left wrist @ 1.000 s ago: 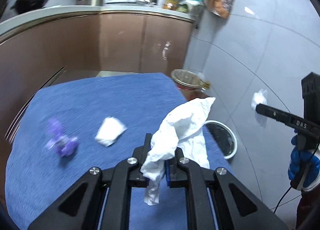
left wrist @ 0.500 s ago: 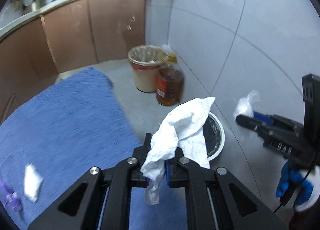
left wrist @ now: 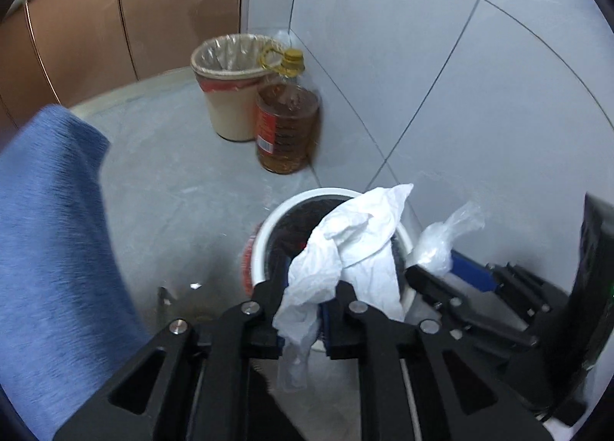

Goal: Collect trash
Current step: 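Carry the tissue and clear bag to the bin and open both grippers, then move both open tools back to the last purple wrapper and tissue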

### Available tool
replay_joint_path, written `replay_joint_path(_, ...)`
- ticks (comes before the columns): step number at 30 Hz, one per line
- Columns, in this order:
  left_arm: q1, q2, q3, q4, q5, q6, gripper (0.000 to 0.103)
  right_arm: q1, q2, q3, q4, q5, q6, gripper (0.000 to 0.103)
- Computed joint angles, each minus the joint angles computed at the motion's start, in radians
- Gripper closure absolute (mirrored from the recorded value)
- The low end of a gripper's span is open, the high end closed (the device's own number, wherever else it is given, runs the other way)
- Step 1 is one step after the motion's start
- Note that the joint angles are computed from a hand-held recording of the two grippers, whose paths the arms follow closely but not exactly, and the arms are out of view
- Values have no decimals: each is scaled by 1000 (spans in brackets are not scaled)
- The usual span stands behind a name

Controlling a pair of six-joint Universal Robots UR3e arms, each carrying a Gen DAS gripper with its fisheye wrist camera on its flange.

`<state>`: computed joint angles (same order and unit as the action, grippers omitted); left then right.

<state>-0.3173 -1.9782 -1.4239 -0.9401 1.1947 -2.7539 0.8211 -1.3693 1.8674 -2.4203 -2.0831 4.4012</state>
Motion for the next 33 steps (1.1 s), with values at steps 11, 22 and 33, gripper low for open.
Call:
replay_joint_path(11, 30, 54, -55, 15, -86, -12, 58, 32, -2, -23, 140, -23, 108, 54)
replay_joint_path(22, 169, 384, -287, 28, -163, 28, 58, 131, 19, -261, 381, -154, 209, 45)
replay_joint_path(33, 547, 888, -487, -156, -338, 248, 53, 276, 206, -840, 821, -342, 246, 39)
